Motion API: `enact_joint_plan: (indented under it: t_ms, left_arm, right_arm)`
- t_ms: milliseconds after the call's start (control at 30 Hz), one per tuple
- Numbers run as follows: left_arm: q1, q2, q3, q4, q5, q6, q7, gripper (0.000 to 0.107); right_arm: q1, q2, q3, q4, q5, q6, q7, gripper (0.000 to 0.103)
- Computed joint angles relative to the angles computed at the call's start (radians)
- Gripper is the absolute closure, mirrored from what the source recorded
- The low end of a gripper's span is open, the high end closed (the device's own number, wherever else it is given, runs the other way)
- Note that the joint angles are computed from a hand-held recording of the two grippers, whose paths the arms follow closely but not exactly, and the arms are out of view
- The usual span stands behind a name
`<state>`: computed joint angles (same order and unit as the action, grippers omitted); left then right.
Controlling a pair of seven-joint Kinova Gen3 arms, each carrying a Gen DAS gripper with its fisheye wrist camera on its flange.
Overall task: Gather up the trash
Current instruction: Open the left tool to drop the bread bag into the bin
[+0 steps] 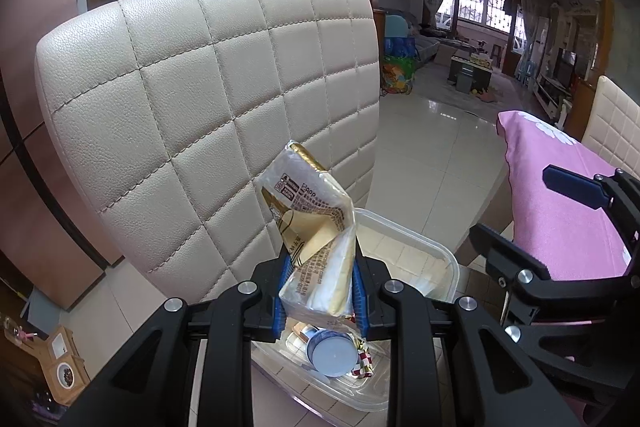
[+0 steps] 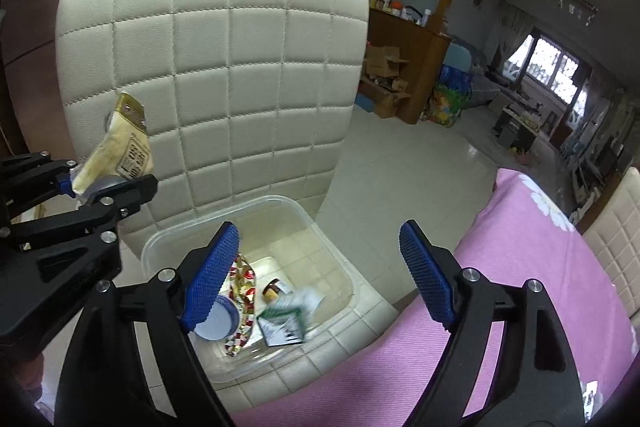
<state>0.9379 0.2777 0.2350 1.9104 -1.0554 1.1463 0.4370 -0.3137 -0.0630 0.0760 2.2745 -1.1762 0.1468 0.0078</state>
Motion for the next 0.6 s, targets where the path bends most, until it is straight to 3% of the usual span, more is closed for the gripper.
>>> enact_joint_plan:
  t_ms: [600]
  left_arm:
    - [0.017,0.020,-0.010,-0.050,-0.018,-0.007,-0.044,0.082]
  right_arm:
    - [0.096,0.004,0.013,-0.015,0.051,0.049,-0.087,0.020]
